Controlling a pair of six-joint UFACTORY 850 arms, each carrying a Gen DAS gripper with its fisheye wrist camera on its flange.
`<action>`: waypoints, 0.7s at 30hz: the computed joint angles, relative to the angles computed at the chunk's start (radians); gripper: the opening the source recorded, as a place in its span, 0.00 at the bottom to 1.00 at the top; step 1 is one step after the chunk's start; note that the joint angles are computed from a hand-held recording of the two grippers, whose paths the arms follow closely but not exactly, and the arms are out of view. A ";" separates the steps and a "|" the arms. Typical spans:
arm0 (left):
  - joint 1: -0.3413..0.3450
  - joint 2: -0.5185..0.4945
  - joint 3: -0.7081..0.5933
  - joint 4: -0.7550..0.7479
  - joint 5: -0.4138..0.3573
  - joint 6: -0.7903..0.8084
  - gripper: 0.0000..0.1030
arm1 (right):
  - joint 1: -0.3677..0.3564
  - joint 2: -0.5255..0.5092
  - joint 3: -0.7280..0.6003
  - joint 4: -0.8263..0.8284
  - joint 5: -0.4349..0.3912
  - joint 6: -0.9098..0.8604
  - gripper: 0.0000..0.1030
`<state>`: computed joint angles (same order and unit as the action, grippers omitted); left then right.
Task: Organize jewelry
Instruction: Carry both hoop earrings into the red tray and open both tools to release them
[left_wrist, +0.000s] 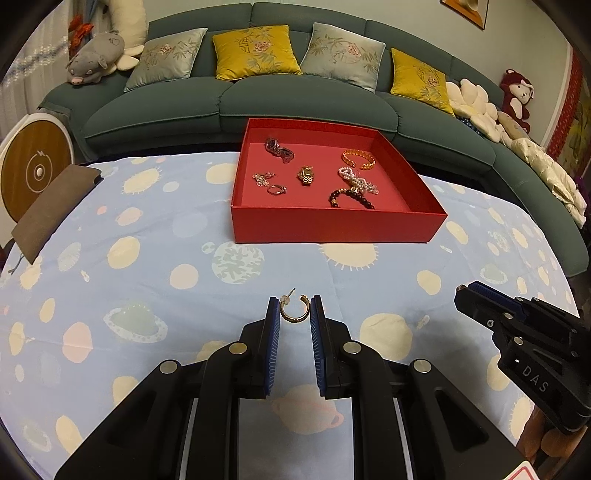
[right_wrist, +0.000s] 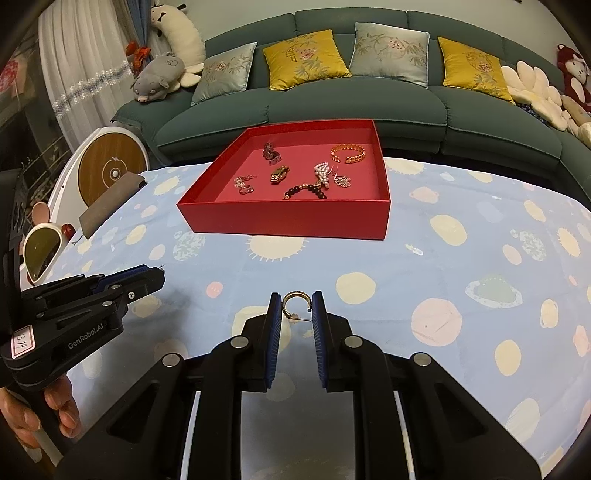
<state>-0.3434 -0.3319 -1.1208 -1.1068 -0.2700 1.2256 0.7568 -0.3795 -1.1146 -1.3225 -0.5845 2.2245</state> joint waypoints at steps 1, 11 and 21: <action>0.002 0.005 -0.004 0.007 0.003 -0.007 0.14 | -0.001 0.001 -0.001 0.000 0.000 -0.001 0.16; 0.010 -0.028 -0.166 0.239 -0.020 -0.228 0.14 | -0.043 0.072 0.006 -0.012 -0.012 -0.034 0.16; -0.039 -0.194 -0.422 0.535 -0.006 -0.569 0.14 | -0.143 0.038 -0.114 -0.023 -0.030 -0.141 0.16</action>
